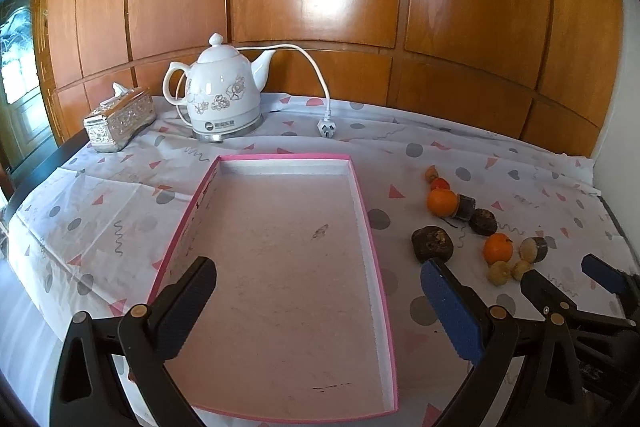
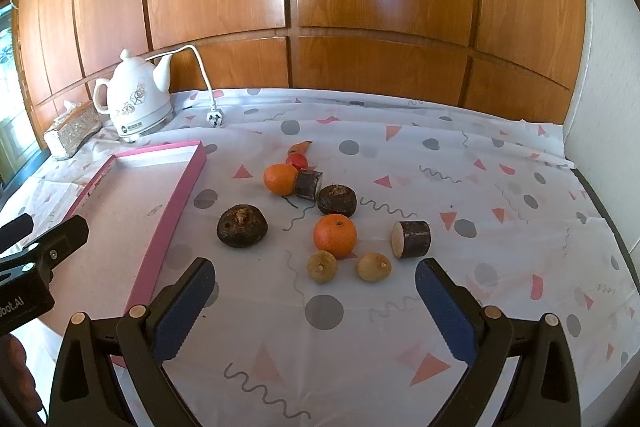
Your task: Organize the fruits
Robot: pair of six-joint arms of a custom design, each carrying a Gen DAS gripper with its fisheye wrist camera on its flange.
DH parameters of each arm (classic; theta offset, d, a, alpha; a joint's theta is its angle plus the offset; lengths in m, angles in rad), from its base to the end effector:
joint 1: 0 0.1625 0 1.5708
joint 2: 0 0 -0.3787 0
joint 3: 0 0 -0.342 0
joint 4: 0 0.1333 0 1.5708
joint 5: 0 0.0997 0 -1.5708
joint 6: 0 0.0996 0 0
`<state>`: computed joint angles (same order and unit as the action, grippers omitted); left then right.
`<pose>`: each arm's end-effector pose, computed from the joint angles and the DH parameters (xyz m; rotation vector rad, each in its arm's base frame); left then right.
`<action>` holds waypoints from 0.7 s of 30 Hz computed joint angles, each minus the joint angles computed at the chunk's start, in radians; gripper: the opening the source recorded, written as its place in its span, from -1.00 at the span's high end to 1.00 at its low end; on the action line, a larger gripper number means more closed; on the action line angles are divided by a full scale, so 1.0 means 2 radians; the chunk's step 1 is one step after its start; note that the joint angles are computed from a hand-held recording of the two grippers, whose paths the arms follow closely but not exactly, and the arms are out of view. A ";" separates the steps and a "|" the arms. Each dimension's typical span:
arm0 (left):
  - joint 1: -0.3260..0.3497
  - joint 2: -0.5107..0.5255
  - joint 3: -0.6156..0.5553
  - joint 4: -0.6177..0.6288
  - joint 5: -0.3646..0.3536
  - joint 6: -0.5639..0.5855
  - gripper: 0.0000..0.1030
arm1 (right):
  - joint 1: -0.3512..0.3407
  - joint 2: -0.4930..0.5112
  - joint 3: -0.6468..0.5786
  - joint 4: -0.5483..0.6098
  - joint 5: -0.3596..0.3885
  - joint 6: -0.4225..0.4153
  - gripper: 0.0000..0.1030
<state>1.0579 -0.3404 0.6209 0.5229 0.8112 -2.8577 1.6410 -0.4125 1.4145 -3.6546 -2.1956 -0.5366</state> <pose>-0.1499 -0.6776 0.0731 0.5468 2.2479 -1.0202 0.1204 -0.6424 0.0762 0.2379 -2.1191 1.0671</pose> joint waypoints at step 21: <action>-0.003 0.005 -0.009 0.015 0.017 0.006 -0.99 | -0.008 -0.018 0.021 0.004 0.020 0.001 -0.98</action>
